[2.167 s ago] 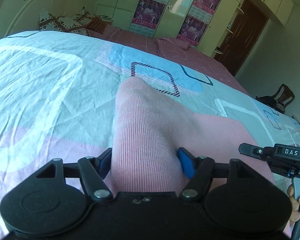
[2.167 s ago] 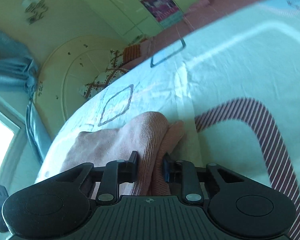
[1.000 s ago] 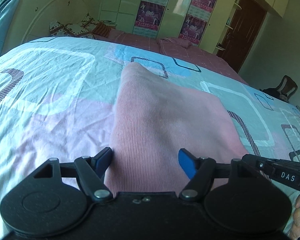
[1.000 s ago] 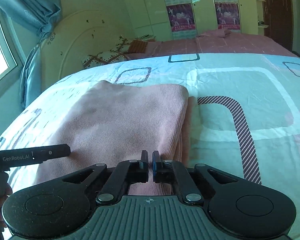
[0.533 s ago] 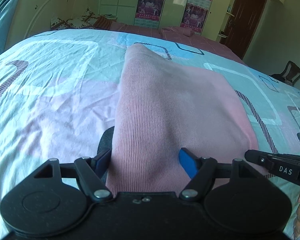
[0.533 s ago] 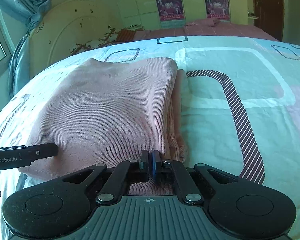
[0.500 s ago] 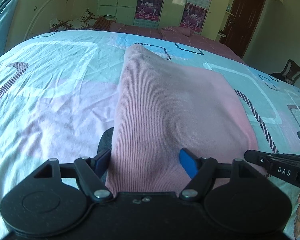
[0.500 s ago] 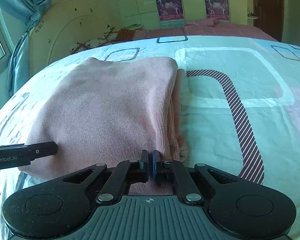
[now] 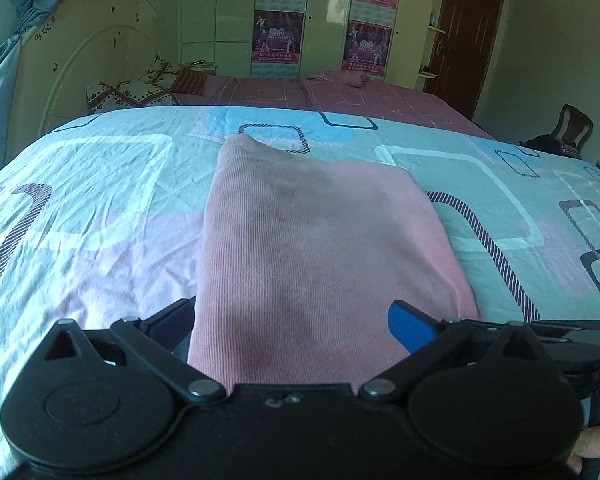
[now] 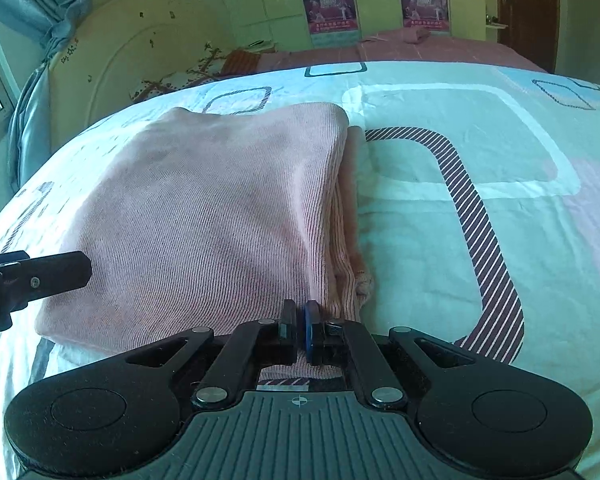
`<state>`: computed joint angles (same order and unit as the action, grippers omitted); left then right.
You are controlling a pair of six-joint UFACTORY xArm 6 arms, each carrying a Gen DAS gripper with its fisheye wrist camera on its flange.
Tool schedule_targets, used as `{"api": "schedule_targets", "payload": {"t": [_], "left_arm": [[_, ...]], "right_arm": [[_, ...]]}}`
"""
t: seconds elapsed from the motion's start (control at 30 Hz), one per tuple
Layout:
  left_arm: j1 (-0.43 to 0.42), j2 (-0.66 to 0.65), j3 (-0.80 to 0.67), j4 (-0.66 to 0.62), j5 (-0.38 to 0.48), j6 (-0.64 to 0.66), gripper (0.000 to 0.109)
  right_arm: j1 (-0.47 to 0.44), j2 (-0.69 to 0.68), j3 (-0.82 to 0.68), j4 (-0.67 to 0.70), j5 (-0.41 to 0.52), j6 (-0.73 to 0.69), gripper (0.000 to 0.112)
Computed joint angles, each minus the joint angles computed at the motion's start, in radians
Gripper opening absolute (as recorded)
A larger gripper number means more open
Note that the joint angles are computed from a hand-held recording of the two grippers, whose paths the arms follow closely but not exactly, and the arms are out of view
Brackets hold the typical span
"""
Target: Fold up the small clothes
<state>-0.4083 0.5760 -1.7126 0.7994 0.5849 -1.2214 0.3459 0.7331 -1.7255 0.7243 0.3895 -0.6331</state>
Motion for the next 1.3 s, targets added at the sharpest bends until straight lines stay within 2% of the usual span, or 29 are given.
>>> {"api": "schedule_targets", "payload": {"t": [0.07,0.2,0.23,0.33,0.47,0.53,0.6,0.67,0.73,0.77,0.8,0.83,0.9,0.97,1.03,1.1,1.3], "left_arm": [[-0.012,0.046,-0.066,-0.051,0.071,0.053,0.102],[-0.028,0.209,-0.311,-0.229,0.338,0.206,0.103],[-0.021,0.225,-0.333,-0.267,0.350,0.233,0.102],[-0.003,0.188,-0.264,-0.284,0.278,0.192,0.103],[0.001,0.158,-0.202,-0.254,0.228,0.169,0.103],[-0.005,0.155,-0.202,-0.245,0.237,0.178,0.102],[-0.018,0.144,-0.190,-0.177,0.247,0.122,0.101],[-0.037,0.159,-0.223,-0.144,0.285,0.130,0.099],[-0.047,0.144,-0.208,-0.141,0.282,0.158,0.091],[-0.053,0.135,-0.201,-0.126,0.292,0.158,0.090],[-0.060,0.122,-0.191,-0.113,0.301,0.156,0.084],[-0.067,0.102,-0.176,-0.104,0.307,0.149,0.078],[-0.076,0.046,-0.117,-0.084,0.287,0.126,0.077],[-0.084,-0.022,-0.048,-0.055,0.254,0.095,0.079],[-0.100,-0.095,0.028,-0.013,0.226,0.055,0.085],[-0.117,-0.166,0.100,0.030,0.203,0.022,0.090],[-0.187,-0.301,0.211,0.075,0.240,-0.018,0.094]], "right_arm": [[0.003,-0.003,0.008,0.006,-0.010,-0.001,0.003],[0.003,-0.005,0.013,0.020,-0.016,-0.007,0.003],[0.003,-0.005,0.012,0.025,-0.014,-0.010,0.003],[0.001,-0.006,0.012,0.037,-0.009,-0.015,0.003],[0.000,-0.012,0.017,0.048,-0.003,-0.023,0.003],[-0.001,-0.016,0.019,0.042,0.002,-0.021,0.003],[-0.001,-0.022,0.020,0.032,0.011,-0.009,0.004],[-0.001,-0.038,0.030,0.041,0.020,-0.011,0.006],[0.000,-0.067,0.059,0.075,0.019,-0.039,0.028],[0.002,-0.090,0.084,0.116,0.012,-0.077,0.056],[0.005,-0.115,0.113,0.166,0.002,-0.127,0.069],[0.012,-0.151,0.154,0.209,-0.024,-0.182,0.070],[0.025,-0.218,0.233,0.245,-0.073,-0.262,0.070],[0.029,-0.296,0.314,0.303,-0.090,-0.346,0.070],[0.027,-0.369,0.388,0.338,-0.094,-0.396,0.071],[0.025,-0.452,0.466,0.366,-0.093,-0.442,0.078],[0.026,-0.653,0.635,0.428,-0.083,-0.577,0.091]]}}
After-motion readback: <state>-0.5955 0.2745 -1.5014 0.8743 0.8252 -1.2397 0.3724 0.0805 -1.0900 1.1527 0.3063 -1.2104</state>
